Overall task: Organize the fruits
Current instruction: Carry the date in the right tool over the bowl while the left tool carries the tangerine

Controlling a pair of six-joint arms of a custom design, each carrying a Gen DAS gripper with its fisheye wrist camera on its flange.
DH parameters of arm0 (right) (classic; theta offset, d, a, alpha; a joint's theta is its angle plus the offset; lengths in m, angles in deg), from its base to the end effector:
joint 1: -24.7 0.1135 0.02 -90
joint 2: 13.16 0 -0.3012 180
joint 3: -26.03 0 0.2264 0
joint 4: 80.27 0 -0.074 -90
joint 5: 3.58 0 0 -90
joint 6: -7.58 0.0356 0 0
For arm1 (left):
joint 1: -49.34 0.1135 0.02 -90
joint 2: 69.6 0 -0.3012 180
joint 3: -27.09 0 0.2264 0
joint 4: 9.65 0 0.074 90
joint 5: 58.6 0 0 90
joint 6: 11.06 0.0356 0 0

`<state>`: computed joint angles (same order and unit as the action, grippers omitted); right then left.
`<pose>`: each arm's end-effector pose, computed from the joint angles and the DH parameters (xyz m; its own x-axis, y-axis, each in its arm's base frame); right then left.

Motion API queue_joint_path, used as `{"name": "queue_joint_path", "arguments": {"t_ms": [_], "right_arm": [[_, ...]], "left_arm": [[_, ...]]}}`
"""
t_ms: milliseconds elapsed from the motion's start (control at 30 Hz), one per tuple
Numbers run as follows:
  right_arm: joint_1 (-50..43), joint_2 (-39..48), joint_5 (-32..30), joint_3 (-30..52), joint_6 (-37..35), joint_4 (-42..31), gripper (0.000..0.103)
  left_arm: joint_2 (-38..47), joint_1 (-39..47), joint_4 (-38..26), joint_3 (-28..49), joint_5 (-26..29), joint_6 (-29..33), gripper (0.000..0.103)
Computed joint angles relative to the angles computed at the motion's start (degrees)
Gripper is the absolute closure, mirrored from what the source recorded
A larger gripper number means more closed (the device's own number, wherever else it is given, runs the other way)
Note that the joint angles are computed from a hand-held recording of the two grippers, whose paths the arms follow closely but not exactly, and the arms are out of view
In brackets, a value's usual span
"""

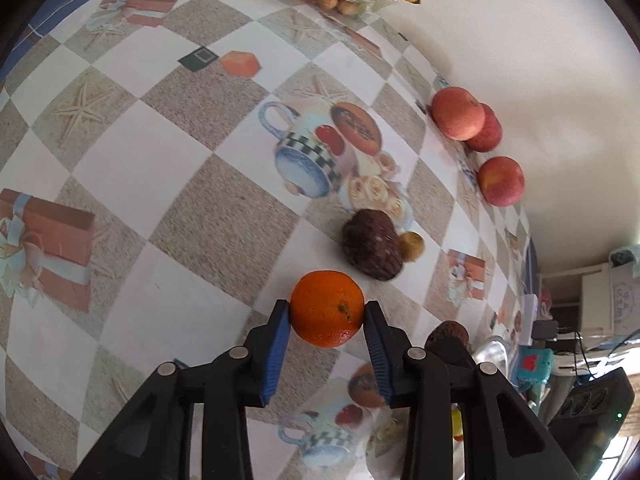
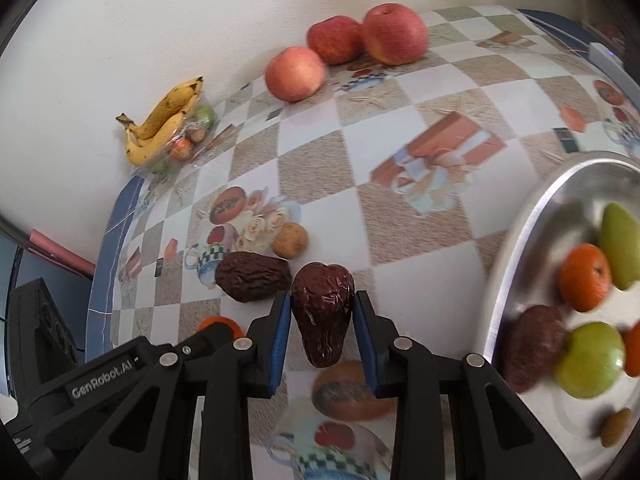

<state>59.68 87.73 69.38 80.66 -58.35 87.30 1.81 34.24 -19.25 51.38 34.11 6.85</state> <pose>0.2313 0.1746 0.1534 -0.9136 -0.1633 -0.3724 -0.3289 0.8353 0.4405 0.1329 -0.0376 0.1415 -0.5197 -0.8443 -0.1311 -0.6803 0.5017 -0.5343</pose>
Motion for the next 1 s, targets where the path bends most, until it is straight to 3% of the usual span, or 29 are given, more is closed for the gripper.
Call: {"name": "queue_joint_path", "arguments": {"t_ms": [233, 633, 800, 1000], "right_arm": [[-4.2, -6.9, -0.3, -0.3, -3.7, -7.3, 0.07], [-22.0, -13.7, 1.1, -0.2, -12.2, -17.4, 0.07], [-29.8, -15.1, 2.7, 0.6, -15.7, -19.9, 0.069], [-32.6, -14.8, 2.3, 1.3, -16.9, -20.9, 0.067]], "left_arm": [[-3.2, -10.5, -2.6, 4.1, -3.7, -1.4, 0.063], [12.7, -31.7, 2.1, 18.8, -6.0, 3.5, 0.063], [15.8, -33.7, -0.5, 21.7, -5.2, 4.4, 0.059], [11.9, -30.9, -1.0, 18.4, -5.6, 2.9, 0.055]]}}
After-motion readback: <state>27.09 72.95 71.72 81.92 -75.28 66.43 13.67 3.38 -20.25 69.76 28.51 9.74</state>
